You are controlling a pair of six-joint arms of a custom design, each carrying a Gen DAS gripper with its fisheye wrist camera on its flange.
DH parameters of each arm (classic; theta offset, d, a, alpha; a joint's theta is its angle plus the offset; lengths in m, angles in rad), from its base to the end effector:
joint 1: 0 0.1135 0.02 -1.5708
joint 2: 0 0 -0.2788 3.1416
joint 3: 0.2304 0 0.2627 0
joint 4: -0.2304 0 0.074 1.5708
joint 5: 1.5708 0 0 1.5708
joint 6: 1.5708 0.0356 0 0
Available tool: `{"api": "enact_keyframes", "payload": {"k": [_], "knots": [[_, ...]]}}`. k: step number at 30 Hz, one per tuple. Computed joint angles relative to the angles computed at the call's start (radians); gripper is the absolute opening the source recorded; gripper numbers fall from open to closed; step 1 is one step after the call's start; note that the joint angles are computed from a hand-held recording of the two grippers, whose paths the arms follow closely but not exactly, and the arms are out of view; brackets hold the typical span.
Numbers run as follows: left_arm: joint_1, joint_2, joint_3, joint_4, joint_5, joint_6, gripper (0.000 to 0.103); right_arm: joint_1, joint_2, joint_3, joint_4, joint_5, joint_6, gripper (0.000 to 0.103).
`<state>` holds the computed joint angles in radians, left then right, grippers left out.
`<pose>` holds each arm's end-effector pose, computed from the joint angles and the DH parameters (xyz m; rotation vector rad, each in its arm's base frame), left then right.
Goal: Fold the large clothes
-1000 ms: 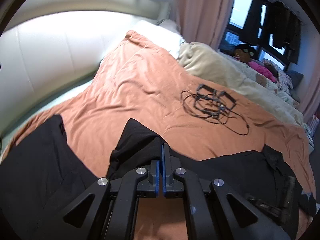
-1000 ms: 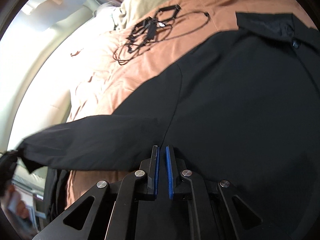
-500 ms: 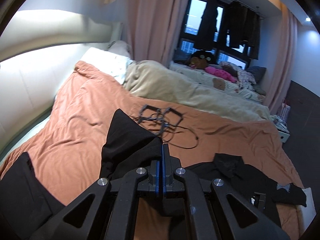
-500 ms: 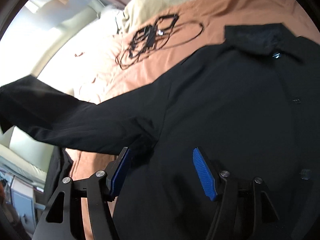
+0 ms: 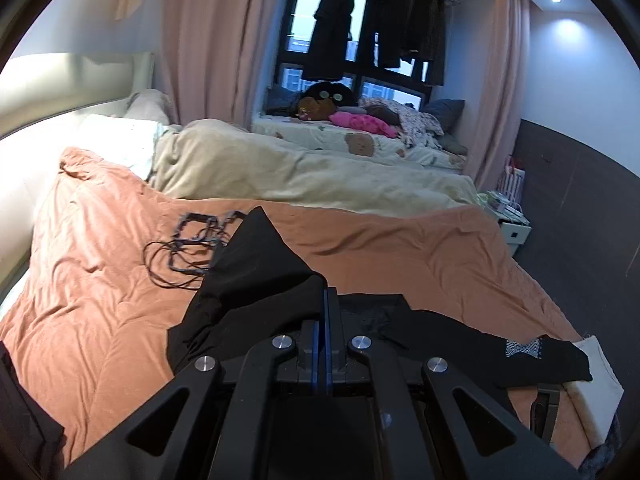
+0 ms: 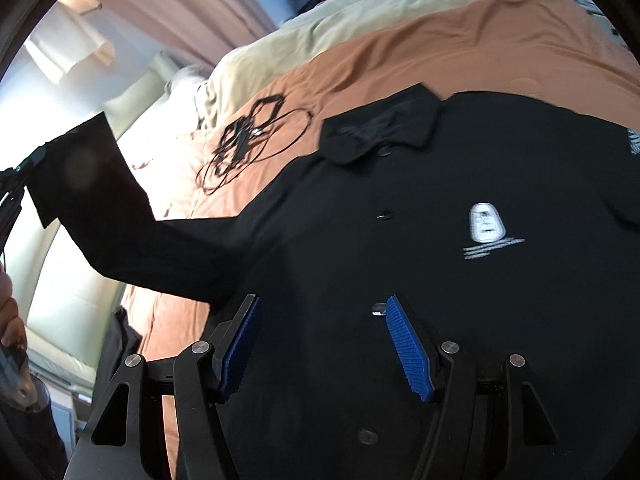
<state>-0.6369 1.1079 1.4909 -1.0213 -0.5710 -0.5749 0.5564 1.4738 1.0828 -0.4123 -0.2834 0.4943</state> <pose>0.1672 -0.0998 0.4522 -0.2420 2.0833 -0.0941 0.2728 0.1814 0.2711 -0.2209 2.4873 0.8125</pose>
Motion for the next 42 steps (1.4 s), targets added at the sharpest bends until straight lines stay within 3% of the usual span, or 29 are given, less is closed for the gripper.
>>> {"api": "enact_keyframes", "payload": {"k": [6, 11, 14, 18, 20, 21, 22, 24, 25, 30, 36, 38, 42], "knots": [[-0.08, 0.151, 0.058, 0.087, 0.015, -0.005, 0.004, -0.115, -0.094, -0.066, -0.036, -0.062, -0.051, 0.064], [-0.123, 0.281, 0.07, 0.206, 0.08, -0.015, 0.004, -0.235, -0.158, -0.11, -0.085, -0.104, -0.115, 0.064], [-0.113, 0.365, 0.041, 0.292, 0.231, -0.028, 0.004, -0.308, -0.188, -0.127, -0.112, -0.128, -0.154, 0.065], [-0.079, 0.482, 0.011, 0.294, 0.493, -0.103, 0.005, -0.435, -0.219, -0.147, -0.162, -0.196, -0.23, 0.064], [-0.088, 0.515, -0.009, 0.275, 0.512, -0.121, 0.013, -0.45, -0.231, -0.159, -0.167, -0.192, -0.244, 0.065], [-0.098, 0.512, -0.031, 0.275, 0.498, -0.125, 0.031, -0.466, -0.234, -0.165, -0.171, -0.195, -0.256, 0.065], [-0.107, 0.496, -0.057, 0.28, 0.486, -0.129, 0.06, -0.478, -0.234, -0.168, -0.173, -0.201, -0.263, 0.064], [-0.117, 0.452, -0.118, 0.306, 0.481, -0.14, 0.094, -0.494, -0.229, -0.177, -0.17, -0.209, -0.267, 0.064], [-0.121, 0.425, -0.143, 0.307, 0.474, -0.146, 0.096, -0.497, -0.226, -0.179, -0.17, -0.211, -0.266, 0.064], [-0.094, 0.362, -0.173, 0.227, 0.385, -0.145, 0.096, -0.476, -0.202, -0.181, -0.15, -0.205, -0.25, 0.064], [-0.035, 0.186, -0.302, 0.114, 0.266, -0.135, 0.096, -0.332, -0.146, -0.141, -0.12, -0.107, -0.227, 0.064], [-0.001, 0.132, -0.36, 0.102, 0.247, -0.122, 0.091, -0.27, -0.12, -0.114, -0.107, -0.047, -0.217, 0.064], [0.086, 0.032, -0.463, 0.078, 0.261, -0.096, 0.068, -0.142, -0.012, -0.02, -0.111, 0.073, -0.209, 0.068]]}}
